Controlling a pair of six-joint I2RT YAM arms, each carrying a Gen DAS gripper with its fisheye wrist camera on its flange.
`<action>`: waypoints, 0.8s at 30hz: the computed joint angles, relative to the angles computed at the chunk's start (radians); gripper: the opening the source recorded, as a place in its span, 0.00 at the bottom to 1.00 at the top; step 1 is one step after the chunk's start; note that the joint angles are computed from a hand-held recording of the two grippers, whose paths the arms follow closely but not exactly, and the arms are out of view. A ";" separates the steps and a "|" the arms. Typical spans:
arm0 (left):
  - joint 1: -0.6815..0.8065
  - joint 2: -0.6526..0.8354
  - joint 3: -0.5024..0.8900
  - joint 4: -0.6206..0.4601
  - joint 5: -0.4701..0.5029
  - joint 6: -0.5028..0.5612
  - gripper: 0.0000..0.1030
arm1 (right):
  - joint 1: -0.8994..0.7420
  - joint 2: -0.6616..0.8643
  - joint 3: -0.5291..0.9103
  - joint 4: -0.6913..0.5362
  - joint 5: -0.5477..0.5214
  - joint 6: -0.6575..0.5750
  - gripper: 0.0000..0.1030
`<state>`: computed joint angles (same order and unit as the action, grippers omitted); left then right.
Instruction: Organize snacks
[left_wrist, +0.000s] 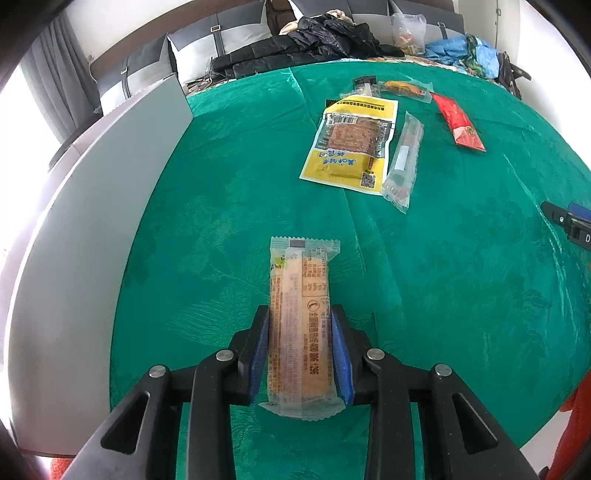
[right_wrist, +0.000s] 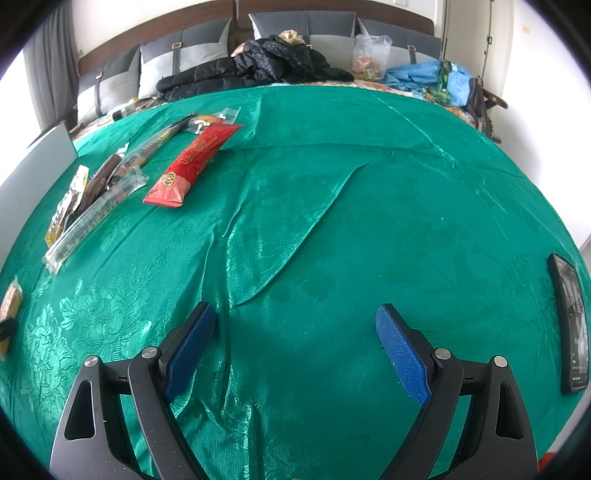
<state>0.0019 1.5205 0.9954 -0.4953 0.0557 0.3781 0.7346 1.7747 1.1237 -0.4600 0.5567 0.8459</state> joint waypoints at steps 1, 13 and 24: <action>-0.004 -0.001 -0.001 0.003 -0.008 -0.001 0.34 | -0.001 -0.001 -0.001 0.000 0.000 -0.001 0.88; 0.027 -0.011 -0.021 0.019 0.027 -0.008 0.61 | -0.001 0.000 0.000 0.000 0.000 -0.001 0.88; 0.093 0.030 0.018 -0.007 0.090 -0.053 0.58 | -0.001 0.002 0.001 0.001 0.000 0.000 0.88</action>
